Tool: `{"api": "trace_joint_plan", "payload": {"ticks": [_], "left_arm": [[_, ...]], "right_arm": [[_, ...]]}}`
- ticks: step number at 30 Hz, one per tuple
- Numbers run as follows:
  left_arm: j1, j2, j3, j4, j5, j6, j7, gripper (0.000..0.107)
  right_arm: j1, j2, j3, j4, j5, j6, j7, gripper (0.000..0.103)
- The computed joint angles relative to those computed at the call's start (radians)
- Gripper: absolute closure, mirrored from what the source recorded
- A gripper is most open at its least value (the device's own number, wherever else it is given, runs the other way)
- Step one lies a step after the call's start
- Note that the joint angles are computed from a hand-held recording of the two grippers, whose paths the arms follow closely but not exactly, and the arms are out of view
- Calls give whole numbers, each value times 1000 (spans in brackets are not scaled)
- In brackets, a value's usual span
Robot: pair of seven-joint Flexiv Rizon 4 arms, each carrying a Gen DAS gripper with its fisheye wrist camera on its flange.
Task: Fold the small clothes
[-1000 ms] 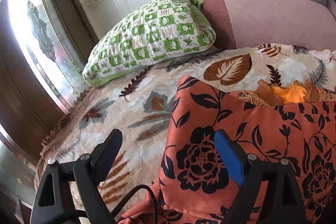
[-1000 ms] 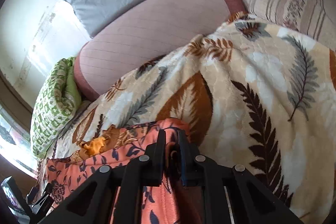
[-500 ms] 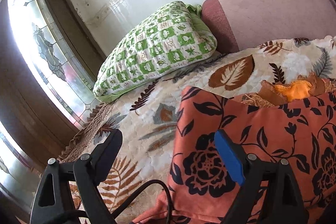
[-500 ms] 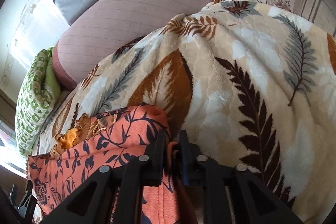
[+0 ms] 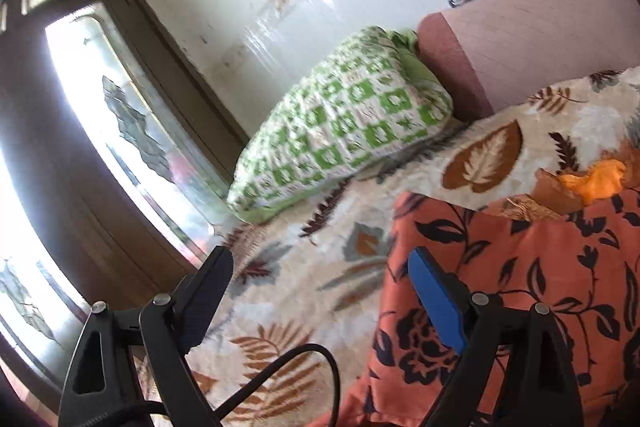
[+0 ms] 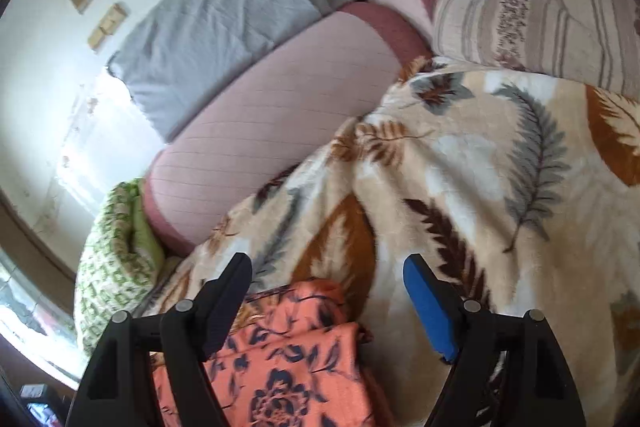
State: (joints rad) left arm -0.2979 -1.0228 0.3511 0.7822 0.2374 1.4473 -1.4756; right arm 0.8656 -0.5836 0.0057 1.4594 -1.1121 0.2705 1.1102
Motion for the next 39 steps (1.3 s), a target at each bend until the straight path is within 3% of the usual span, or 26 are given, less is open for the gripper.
{"api": "trace_joint_plan", "payload": {"ticks": [5,11,14,15,18,19,26,33,39], "left_arm": [[-77,-31,266,-24,35,95,-273,15],[-119,-61,437,-44,46,134,-421,4],[-136,-92,516,-84,73,89,-462,4],[-128,-91,489,-101,99,55,-451,4],[-71,-79,299,-124,76,-41,-248,4],[-60,-82,268,-142,90,-82,-228,4],[-5,-87,113,-218,99,-255,-146,4],[76,-75,-122,-252,49,-365,2,4],[138,-93,-226,-291,-46,-421,95,4]], "right_arm": [[-3,-50,-23,-70,-60,76,-133,22],[17,-155,-65,-234,-19,142,-366,22],[27,-193,-89,-289,19,165,-436,22],[31,-202,-97,-302,30,168,-452,22],[43,-212,-119,-314,49,177,-463,22],[45,-212,-124,-312,52,183,-456,22],[47,-184,-133,-262,43,219,-393,22],[44,-206,-129,-293,59,223,-422,22],[62,-220,-147,-327,57,222,-450,22]]}}
